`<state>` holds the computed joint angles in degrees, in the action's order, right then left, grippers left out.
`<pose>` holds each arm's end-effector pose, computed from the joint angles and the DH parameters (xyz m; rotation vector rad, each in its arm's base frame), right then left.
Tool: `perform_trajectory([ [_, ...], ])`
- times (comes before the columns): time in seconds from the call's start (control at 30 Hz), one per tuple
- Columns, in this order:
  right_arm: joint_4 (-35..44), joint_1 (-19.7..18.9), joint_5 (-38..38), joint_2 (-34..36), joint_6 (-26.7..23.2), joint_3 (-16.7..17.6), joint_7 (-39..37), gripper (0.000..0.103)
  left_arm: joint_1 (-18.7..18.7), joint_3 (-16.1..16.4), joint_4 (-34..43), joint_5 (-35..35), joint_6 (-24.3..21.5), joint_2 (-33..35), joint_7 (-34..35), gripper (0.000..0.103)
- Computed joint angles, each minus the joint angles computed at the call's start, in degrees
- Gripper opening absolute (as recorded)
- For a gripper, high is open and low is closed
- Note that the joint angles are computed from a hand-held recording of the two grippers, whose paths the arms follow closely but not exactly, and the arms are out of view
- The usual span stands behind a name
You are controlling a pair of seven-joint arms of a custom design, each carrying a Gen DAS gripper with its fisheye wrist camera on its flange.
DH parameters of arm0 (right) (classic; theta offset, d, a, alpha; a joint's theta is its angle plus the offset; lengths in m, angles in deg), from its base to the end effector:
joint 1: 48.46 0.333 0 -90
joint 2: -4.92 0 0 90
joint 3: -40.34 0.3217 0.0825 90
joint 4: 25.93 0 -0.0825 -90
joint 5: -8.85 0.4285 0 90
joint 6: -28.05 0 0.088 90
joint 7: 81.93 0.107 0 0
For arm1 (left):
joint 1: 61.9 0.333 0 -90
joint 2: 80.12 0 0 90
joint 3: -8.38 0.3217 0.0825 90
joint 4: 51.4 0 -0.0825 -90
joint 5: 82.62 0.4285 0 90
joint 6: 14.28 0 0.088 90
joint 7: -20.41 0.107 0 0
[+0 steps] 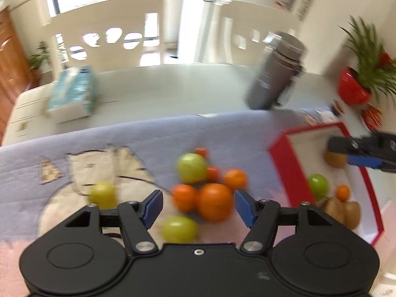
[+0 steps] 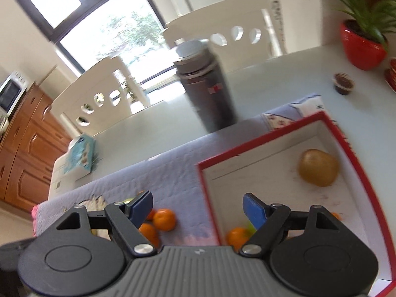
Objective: Organize fruits
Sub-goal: 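Move both open tools back over the fruit on the tablecloth, then grasp a yellow-green apple with the left tool while the right tool grasps a tangerine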
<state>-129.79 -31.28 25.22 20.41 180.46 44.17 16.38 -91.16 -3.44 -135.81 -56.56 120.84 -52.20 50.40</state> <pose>0.6677 0.2440 0.4404 -1.7922 1.7936 -0.1314 0.6047 -0.4824 0.4346 -2.1099 1.8776 -0.6231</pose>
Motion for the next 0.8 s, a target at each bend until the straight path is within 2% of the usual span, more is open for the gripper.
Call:
perform_trajectory([
  [0.27,2.1,1.8,1.7,1.8,-2.0,2.3,-2.7,0.082,3.6,0.8,-11.1,1.1,1.8,-7.5,-5.3,0.077],
  [0.57,4.9,1.3,10.6,6.1,-3.5,3.9,-2.8,0.079,6.5,0.1,-15.8,0.0,3.5,-8.7,-7.2,0.077],
  [0.67,7.4,2.5,8.4,8.4,-4.3,2.6,0.3,0.072,7.2,-0.1,-16.3,-1.0,4.3,-7.9,-7.1,0.077],
  [0.8,11.9,4.1,3.8,12.4,-7.3,0.8,5.2,0.069,8.0,0.0,-16.4,-2.3,6.3,-6.4,-6.3,0.077],
])
